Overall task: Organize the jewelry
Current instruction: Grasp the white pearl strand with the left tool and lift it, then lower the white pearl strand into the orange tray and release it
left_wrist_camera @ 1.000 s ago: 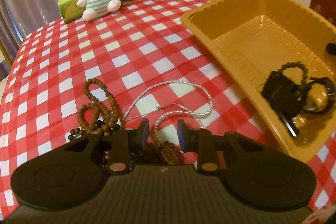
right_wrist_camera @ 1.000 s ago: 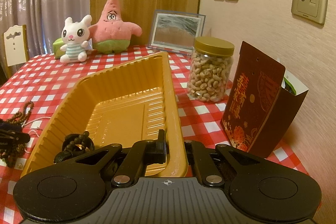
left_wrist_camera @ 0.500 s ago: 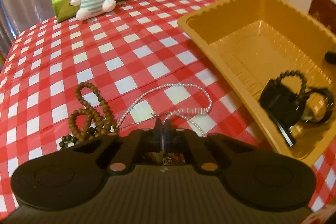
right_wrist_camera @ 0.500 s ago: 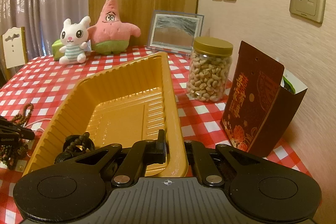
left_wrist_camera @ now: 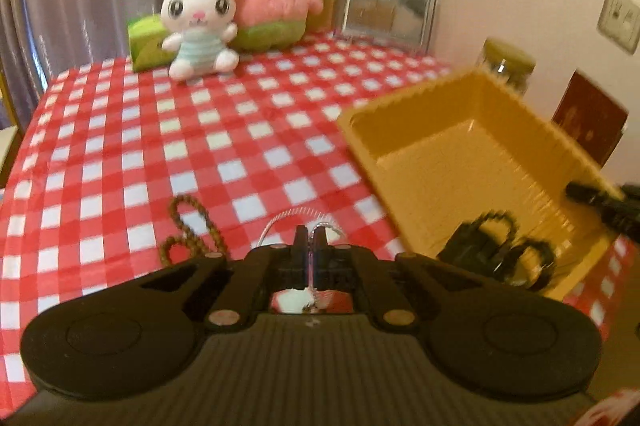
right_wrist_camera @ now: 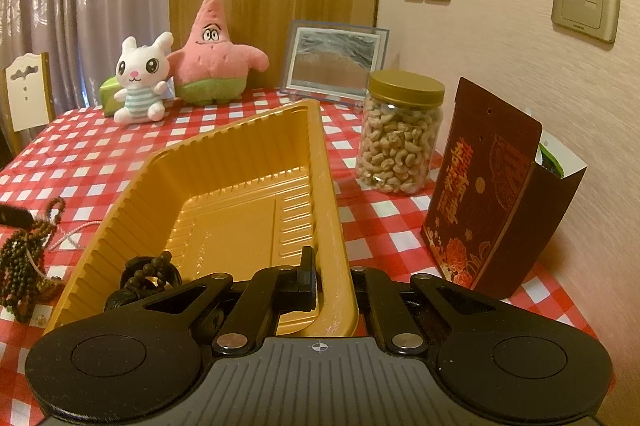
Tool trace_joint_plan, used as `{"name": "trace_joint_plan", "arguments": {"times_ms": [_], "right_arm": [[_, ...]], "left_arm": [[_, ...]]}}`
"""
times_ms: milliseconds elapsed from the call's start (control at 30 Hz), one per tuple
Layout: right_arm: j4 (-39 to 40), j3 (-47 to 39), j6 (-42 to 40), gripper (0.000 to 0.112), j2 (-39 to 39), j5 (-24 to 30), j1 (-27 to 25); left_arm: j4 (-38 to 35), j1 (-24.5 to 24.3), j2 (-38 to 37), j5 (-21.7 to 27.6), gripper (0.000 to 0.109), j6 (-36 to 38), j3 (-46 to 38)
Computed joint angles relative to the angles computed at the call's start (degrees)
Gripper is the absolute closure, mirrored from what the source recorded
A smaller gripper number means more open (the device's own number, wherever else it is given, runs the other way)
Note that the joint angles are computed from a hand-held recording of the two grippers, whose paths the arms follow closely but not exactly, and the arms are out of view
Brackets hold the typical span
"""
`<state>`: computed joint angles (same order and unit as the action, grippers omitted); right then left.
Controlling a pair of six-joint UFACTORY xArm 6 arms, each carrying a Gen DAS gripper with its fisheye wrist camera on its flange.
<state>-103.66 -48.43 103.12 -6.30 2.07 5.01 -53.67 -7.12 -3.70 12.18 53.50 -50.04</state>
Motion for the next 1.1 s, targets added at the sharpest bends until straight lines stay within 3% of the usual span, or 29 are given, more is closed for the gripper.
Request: {"name": "trace_joint_plan", "arguments": {"times_ms": [333,500,833,1100], "right_arm": [[-0.6,-0.2,1.3,0.108,0.0,0.2,0.3],[-0.7,-0.2,1.6,0.108,0.0,0.2,0.4],[-0.5,-0.3,1.5,0.108,0.1,0.3,0.4],[-1.3,-0.7,2.5,0.108,0.5,0.4,0.6]], "left_arm": [[-6.8,0.9,-4.3,4.5,0.107,4.3,-4.1],[-8.3,-0.1,-4.9,5.4,0.107,5.3,-6.3],[-20.2,-1.8,-5.8,10.6,0.108,12.5,-10.9],[-23.1,-4.7,-4.1,12.4,0.108,13.8,-14.1]]}}
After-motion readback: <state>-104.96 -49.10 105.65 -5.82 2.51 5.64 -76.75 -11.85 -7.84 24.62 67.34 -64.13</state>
